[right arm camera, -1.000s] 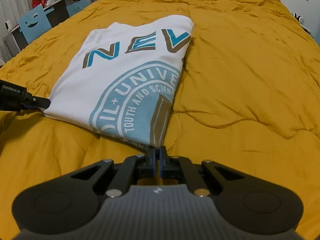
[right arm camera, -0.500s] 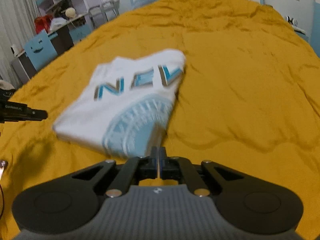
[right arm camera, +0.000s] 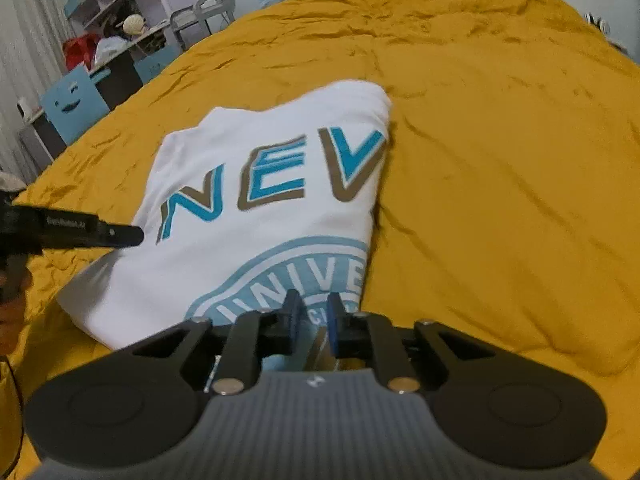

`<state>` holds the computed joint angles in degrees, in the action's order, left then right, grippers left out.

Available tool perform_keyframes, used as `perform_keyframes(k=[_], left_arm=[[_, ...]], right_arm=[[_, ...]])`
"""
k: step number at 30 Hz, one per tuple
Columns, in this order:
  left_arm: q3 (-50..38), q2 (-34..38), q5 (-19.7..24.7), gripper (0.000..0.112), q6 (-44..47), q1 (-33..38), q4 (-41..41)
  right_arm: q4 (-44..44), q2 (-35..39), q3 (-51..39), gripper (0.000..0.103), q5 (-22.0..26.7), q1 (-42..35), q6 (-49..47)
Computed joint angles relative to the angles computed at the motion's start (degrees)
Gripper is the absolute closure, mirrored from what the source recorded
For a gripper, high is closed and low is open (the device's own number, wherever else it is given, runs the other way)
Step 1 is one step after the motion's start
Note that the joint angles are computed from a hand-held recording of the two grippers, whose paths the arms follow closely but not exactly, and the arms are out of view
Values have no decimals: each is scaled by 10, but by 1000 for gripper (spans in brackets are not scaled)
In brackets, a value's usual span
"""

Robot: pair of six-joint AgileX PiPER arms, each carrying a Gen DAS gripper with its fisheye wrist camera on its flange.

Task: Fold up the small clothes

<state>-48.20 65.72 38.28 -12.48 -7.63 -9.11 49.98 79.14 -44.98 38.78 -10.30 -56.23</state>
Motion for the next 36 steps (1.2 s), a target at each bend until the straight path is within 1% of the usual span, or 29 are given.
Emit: perform_keyframes(k=[1,2,3,4,5,6,7,8,9,10,11,12,14,15,18,19,21,23,27,28,30,33,35,36], left_arm=[[5,-5,4,87,42,25,-41],[3,-8,14,88,62,40,-61],[-1,-14,25,88,59,48,-57],[-11,-17,35,88,32,47,-31],[-29,-18,49,84,-3,42,7],[-36,-24,52,80,-15,46,22],[-43,-30,51,67,-9,61,15],[-47,-32,43,49,13,78,-13],[-50,-32,39,41,51,99,-52],[-56,-27,32,30,90,117,-94],[-60,-20,27,25,124,130,-131],[-67,-5,26,25,160,141,-171],[-82,26,35,23,200,156,-216],[-88,42,35,23,209,159,-227],[-88,92,33,22,245,177,-274],[-86,110,39,22,265,189,-303],[-76,142,56,22,331,223,-390],[-59,170,63,22,397,252,-482],[-61,233,87,22,479,280,-600],[-67,247,92,22,491,280,-617],[-84,275,93,30,515,270,-640],[-113,304,91,37,513,257,-639],[-132,321,92,52,512,250,-637],[-139,329,96,56,512,250,-639]], right_arm=[[0,0,-1,95,6,-6,-3],[-16,-7,-3,86,4,-9,8],[-27,-11,-6,81,1,-8,13],[-33,-15,-9,79,3,-11,14],[-36,-16,-17,79,15,-21,12],[-39,-16,-27,79,28,-30,11],[-35,-16,-34,79,39,-42,5],[-34,-11,-49,76,48,-47,8],[-29,-6,-62,73,62,-54,6],[-20,0,-73,62,69,-58,6],[-9,9,-87,49,75,-60,11],[9,25,-107,44,90,-65,16],[43,59,-142,27,116,-74,31],[54,73,-156,25,121,-72,35],[62,121,-195,23,128,-62,52],[64,139,-207,22,132,-60,61],[74,177,-229,22,137,-57,73],[93,212,-245,22,148,-60,77],[143,284,-281,23,164,-65,87],[152,299,-290,24,168,-65,94],[164,337,-323,25,174,-63,113],[186,385,-368,29,186,-60,123],[194,405,-392,35,190,-57,139],[195,419,-409,37,191,-55,148]])
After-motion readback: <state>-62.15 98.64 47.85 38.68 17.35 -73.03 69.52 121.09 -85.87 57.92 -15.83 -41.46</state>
